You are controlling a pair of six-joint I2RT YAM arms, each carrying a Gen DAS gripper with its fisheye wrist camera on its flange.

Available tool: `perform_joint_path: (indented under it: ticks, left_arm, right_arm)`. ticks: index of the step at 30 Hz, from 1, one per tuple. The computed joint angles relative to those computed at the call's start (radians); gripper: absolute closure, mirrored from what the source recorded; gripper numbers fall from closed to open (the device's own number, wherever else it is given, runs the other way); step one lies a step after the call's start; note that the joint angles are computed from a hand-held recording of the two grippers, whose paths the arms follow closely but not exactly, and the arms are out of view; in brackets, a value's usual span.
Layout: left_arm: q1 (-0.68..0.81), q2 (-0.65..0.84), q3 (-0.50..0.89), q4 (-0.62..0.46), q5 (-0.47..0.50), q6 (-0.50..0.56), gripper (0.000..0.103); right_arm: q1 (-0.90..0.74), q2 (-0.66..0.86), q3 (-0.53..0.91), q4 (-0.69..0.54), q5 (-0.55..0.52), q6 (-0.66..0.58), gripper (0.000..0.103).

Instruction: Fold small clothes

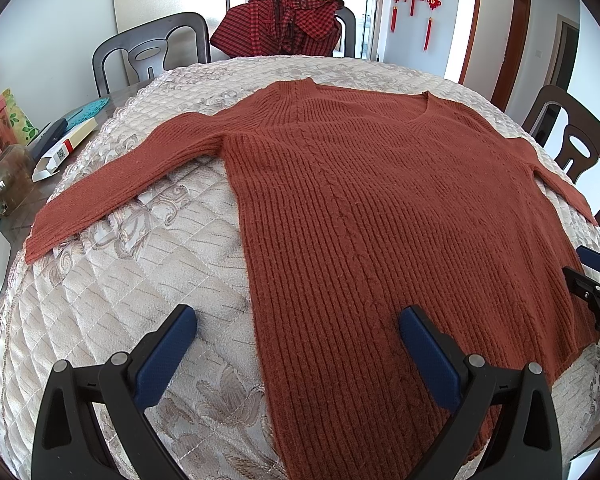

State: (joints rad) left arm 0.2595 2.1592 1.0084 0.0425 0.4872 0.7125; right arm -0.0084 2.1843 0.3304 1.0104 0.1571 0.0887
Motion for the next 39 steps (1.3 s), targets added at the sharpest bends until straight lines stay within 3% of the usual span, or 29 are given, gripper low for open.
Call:
perform_joint_path:
  ticks: [17, 39]
  left_arm:
    - [0.0, 0.0, -0.003, 0.003, -0.002, 0.0, 0.0]
    - [-0.004, 0.017, 0.048, -0.056, -0.033, 0.005, 0.0]
  right_arm:
    - [-0.006, -0.013, -0.011, -0.013, -0.005, -0.005, 0.021]
    - [-0.003, -0.083, 0.03, -0.169, -0.008, -0.006, 0.021]
